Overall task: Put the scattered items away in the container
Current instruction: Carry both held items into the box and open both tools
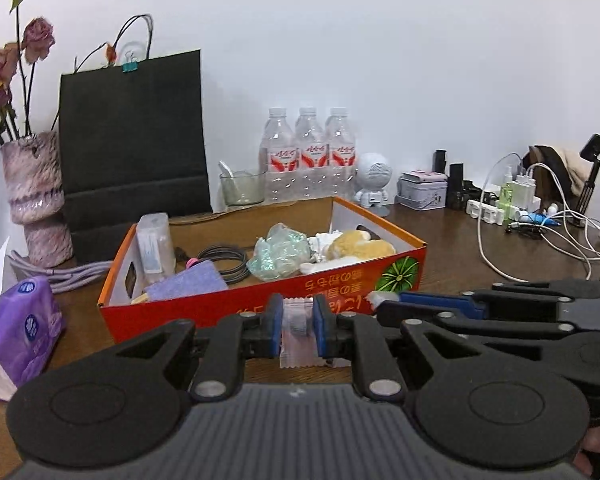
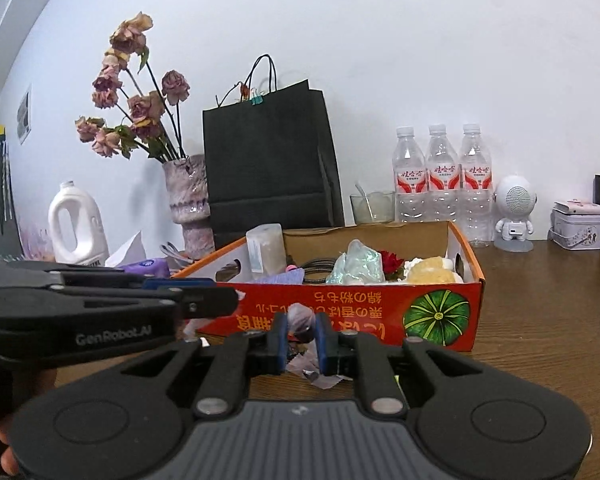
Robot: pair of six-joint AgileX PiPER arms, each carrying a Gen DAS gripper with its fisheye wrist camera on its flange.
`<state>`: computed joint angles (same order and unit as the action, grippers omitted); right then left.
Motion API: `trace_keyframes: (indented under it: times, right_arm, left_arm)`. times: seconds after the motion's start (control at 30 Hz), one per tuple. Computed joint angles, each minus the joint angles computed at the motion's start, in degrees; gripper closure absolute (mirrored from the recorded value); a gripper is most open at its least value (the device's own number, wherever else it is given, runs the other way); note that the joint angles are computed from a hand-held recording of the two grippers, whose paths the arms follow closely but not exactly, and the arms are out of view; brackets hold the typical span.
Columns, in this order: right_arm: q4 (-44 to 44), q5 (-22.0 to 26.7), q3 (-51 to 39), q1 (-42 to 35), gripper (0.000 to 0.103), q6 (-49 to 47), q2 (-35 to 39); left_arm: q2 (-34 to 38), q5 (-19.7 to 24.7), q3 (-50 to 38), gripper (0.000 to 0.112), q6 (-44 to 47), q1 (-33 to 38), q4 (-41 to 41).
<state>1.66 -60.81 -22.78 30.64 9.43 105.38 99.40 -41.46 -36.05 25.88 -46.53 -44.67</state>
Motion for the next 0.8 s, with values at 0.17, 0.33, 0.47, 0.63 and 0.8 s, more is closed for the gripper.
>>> trace_keyframes:
  times: [0.17,0.33,0.47,0.63,0.8]
  right_arm:
    - [-0.24,-2.15,1.49,-0.48,0.090,0.54,-0.27]
    - [3.63,-6.15,4.21,2.32,0.090,-2.88,-2.35]
    - [5.60,-6.35,7.02,4.06,0.090,-5.66,-7.10]
    - [2.80,11.97,0.33,0.87,0.090,-3.87,-14.76]
    - [2.50,28.65,-13.75,-4.58,0.090,-3.78,-14.99]
  left_arm:
    - [-1.68,-0.06,1.59,0.096,-3.43,0.98,-0.36]
    - [-4.80,-10.15,5.77,0.096,1.99,-6.46,-10.40]
    - [-6.70,-12.59,8.14,0.096,1.00,-7.56,-11.53]
    - [-8.30,1.46,2.66,0.096,-1.66,6.96,1.07]
    - [-1.79,18.45,-13.46,0.096,-2.19,20.88,12.86]
